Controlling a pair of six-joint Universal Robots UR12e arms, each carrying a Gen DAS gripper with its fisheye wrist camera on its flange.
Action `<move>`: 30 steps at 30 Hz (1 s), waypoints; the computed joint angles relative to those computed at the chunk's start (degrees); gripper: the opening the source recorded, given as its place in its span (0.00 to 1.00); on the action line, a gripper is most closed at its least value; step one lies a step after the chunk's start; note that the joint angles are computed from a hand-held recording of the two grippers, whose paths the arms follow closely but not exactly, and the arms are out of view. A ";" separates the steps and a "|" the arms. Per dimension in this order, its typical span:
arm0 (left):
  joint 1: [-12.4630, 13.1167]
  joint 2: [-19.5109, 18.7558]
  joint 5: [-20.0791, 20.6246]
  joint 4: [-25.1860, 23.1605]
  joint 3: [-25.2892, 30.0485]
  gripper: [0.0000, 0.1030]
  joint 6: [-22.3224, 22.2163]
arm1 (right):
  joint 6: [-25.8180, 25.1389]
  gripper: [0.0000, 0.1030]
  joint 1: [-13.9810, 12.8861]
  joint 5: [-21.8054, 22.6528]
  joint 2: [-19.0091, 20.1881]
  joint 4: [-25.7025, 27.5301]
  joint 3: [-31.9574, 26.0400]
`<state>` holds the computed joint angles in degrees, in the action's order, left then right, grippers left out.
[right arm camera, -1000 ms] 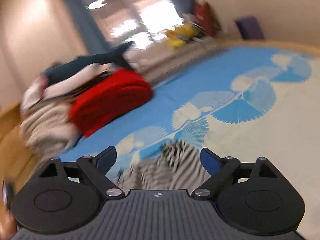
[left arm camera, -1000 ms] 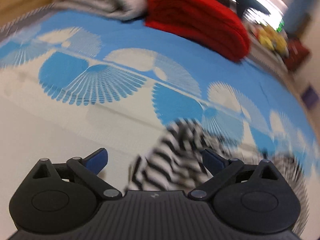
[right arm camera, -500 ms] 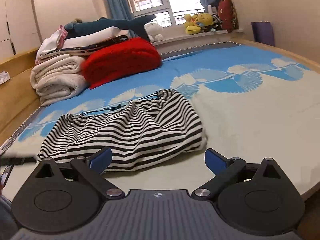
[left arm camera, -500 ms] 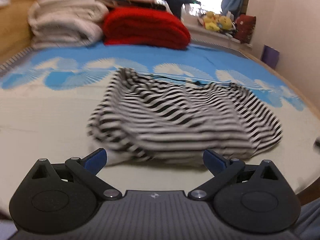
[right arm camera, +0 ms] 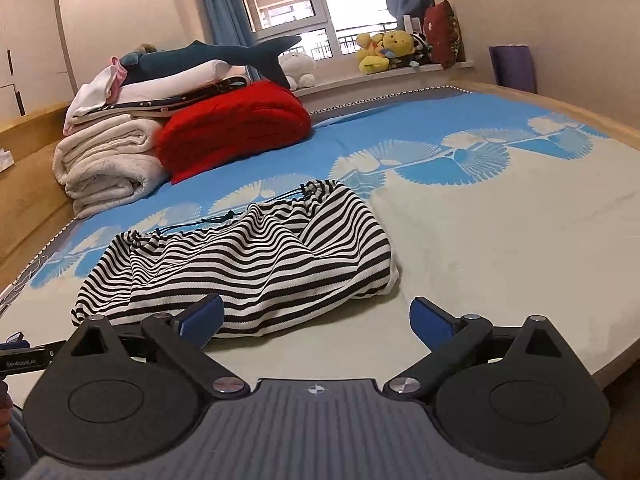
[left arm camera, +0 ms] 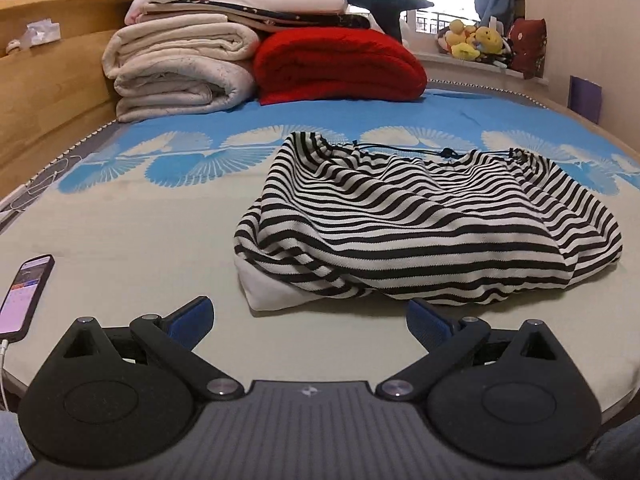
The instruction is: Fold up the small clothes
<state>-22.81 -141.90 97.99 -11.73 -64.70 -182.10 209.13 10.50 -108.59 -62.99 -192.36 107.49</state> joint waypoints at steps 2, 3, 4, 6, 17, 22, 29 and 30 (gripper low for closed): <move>-0.01 0.02 0.25 -0.05 -0.02 1.00 -0.06 | 0.51 0.96 -0.10 0.16 -0.11 -0.19 0.23; -0.02 0.00 0.28 -0.11 0.02 1.00 -0.12 | 0.71 0.96 -0.17 0.28 -0.15 -0.36 0.32; -0.02 -0.07 0.31 -0.17 0.16 1.00 -0.17 | 0.86 0.96 -0.19 0.36 -0.14 -0.53 0.36; -0.06 -0.17 0.45 -0.37 0.37 1.00 -0.14 | 0.81 0.96 -0.23 0.42 -0.17 -0.45 0.36; -0.27 -0.92 1.48 -1.21 1.69 1.00 0.20 | 1.49 0.96 -0.28 -0.86 -0.65 1.41 0.54; 0.03 -0.62 -0.02 -0.93 1.44 1.00 -1.33 | 3.08 0.96 -0.60 -0.68 -0.89 0.46 1.24; 0.05 -0.66 -0.17 -1.51 1.75 1.00 -1.89 | 2.00 0.96 -0.31 -1.31 -0.73 1.45 0.93; 0.06 -0.66 -0.24 -1.53 1.75 1.00 -1.98 | 2.07 0.96 -0.29 -1.38 -0.75 1.63 0.91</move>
<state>-22.75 -142.56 97.75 -13.26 -62.95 -184.08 211.20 10.20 -109.97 -63.74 -190.73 108.40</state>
